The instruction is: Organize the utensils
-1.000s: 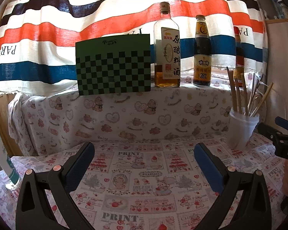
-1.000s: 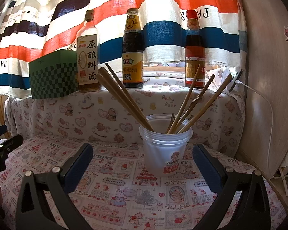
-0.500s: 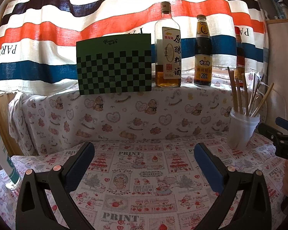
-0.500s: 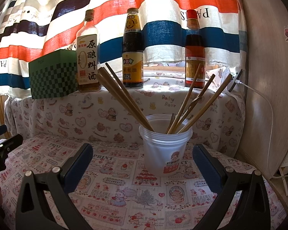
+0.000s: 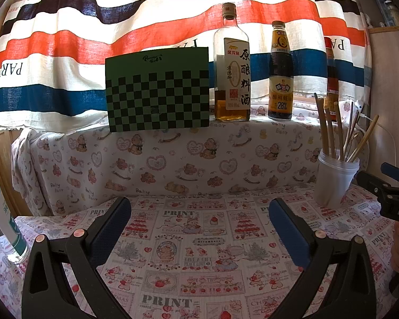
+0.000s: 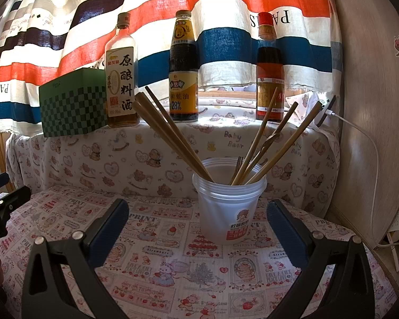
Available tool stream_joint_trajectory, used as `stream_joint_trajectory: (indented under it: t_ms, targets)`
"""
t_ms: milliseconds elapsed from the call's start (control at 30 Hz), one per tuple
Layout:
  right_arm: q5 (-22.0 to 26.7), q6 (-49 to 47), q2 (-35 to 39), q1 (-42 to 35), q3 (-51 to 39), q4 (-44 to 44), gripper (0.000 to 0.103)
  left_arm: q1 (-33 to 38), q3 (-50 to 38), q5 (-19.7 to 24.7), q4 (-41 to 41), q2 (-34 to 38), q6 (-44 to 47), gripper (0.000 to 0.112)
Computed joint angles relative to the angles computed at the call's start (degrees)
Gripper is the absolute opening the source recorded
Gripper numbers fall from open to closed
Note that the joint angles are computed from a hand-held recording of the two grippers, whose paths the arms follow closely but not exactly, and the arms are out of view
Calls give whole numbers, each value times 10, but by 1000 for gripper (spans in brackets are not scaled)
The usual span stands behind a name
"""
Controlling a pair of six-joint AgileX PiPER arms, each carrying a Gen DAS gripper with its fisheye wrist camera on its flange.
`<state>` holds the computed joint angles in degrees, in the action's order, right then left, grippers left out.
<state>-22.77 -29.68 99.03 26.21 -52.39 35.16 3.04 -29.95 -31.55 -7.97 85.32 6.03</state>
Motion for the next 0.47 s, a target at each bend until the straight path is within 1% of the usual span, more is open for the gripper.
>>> stream_joint_trajectory:
  t_ms: [467]
  targets:
    - [1, 2, 1, -1, -1, -3, 103, 1, -1, 2, 1, 0, -1, 103]
